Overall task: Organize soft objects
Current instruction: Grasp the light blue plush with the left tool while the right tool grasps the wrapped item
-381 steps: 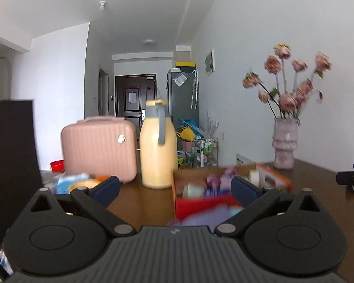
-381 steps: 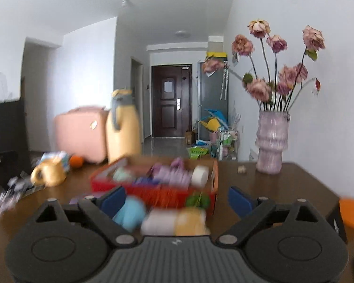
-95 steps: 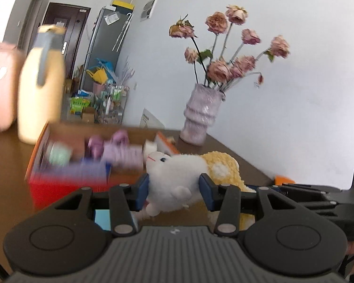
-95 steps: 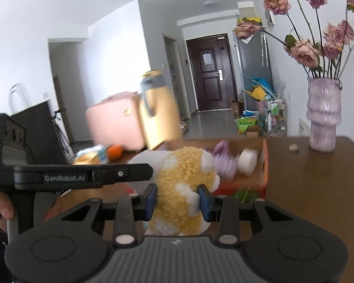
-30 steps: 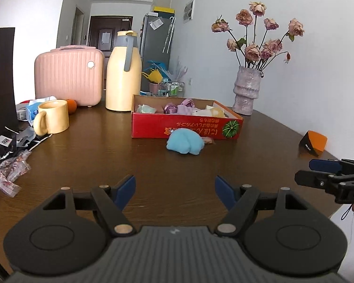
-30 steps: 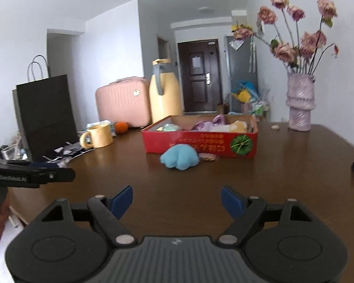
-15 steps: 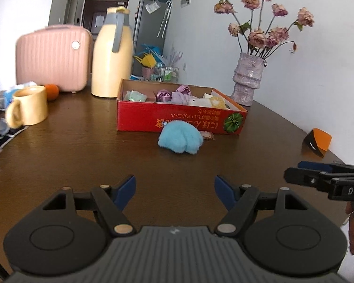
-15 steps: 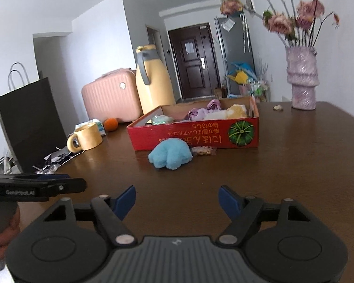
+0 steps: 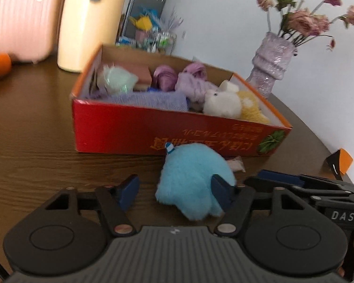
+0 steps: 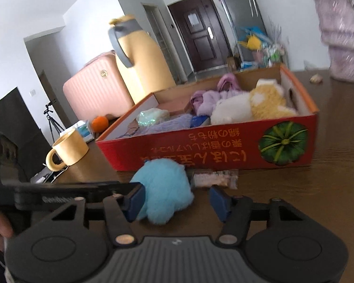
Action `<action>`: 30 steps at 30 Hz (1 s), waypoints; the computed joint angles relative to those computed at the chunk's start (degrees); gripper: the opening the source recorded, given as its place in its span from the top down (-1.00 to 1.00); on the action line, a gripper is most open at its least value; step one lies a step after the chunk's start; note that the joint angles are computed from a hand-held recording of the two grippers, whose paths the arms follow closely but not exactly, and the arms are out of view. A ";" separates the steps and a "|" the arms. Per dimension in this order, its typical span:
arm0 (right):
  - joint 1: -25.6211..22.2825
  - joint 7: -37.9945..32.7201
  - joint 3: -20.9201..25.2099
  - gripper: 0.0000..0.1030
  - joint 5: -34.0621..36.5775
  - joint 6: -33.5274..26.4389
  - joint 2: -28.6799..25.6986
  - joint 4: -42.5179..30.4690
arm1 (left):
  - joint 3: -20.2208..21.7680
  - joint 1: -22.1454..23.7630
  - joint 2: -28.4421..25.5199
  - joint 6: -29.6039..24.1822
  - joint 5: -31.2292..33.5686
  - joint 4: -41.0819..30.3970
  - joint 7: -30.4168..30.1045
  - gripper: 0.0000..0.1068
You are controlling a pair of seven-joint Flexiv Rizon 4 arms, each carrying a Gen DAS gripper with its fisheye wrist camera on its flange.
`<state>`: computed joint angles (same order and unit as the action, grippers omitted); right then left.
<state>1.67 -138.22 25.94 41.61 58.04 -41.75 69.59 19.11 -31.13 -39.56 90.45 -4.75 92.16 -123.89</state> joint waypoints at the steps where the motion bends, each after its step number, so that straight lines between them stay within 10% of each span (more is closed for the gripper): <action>1: 0.62 0.67 -0.39 -0.12 -0.61 -0.79 -1.03 -1.37 | -4.36 3.32 0.05 1.57 -0.96 0.68 1.96 -0.02; 5: -1.16 0.41 1.86 0.02 0.78 -8.42 -4.39 -5.89 | -15.70 11.53 2.26 6.48 -2.26 4.99 7.78 0.35; 9: -2.09 -0.61 1.50 0.11 2.35 -15.24 -3.66 -5.84 | -6.64 3.89 4.23 4.35 -2.59 6.28 9.43 0.35; 17: -1.56 -3.30 -0.90 0.18 4.84 -19.03 -1.88 -5.41 | -8.38 4.42 5.31 5.34 -4.77 9.88 11.44 0.09; 25: 7.05 -12.48 -6.29 0.11 0.27 10.72 0.14 0.71 | -0.24 -3.36 2.01 10.05 -9.79 8.31 11.00 -0.93; 30: 7.44 -7.96 -5.95 0.13 -6.79 8.50 -2.41 -1.50 | 12.71 -14.08 -4.23 3.64 -13.53 1.78 10.88 -0.93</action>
